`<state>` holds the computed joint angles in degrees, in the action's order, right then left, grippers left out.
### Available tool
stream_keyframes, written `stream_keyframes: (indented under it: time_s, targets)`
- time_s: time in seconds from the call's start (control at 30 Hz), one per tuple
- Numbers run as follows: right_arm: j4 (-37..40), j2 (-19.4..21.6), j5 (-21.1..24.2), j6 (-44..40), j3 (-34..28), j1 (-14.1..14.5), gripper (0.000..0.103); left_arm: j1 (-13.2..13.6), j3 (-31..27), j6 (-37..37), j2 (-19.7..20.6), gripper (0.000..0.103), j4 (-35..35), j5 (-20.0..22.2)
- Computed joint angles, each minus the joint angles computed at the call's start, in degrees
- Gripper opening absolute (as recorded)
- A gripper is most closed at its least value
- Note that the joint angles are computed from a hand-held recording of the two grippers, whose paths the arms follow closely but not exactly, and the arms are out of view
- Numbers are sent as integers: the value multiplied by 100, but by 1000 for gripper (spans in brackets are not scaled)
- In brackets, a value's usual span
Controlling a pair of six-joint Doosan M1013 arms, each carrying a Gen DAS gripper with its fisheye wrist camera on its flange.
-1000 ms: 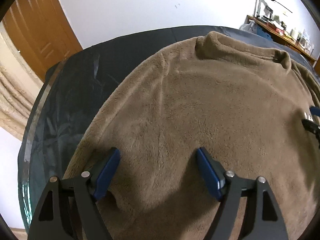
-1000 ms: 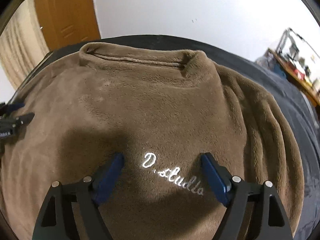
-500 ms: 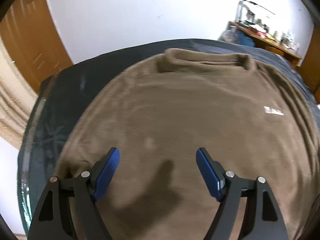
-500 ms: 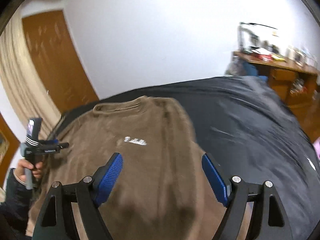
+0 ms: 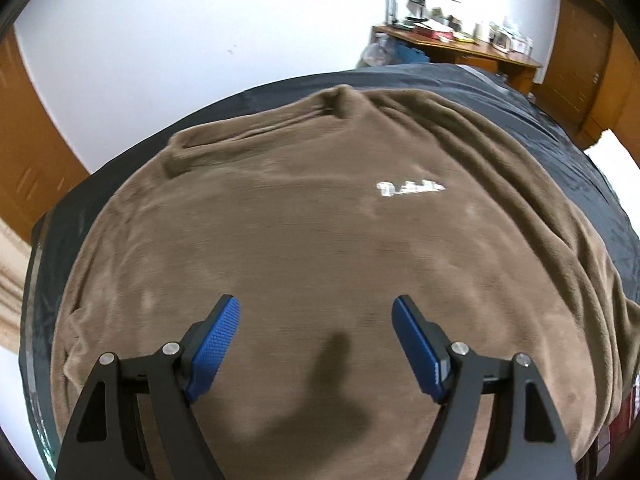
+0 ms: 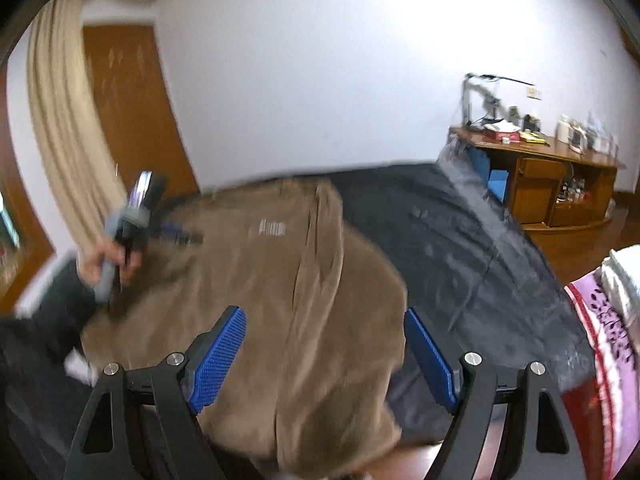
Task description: Fold clothes
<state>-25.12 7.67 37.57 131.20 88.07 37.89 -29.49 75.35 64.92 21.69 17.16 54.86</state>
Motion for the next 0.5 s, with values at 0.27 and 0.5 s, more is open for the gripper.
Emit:
stream_keyframes:
  time_s: [0.27,0.5]
  targets:
    - [748,489,860,-1769,-147,313,83,-53,-28,-48,83,82,13,201]
    - [806,865,1629,-1866,-398,198,40,35,52,-276,88,82,-80,228]
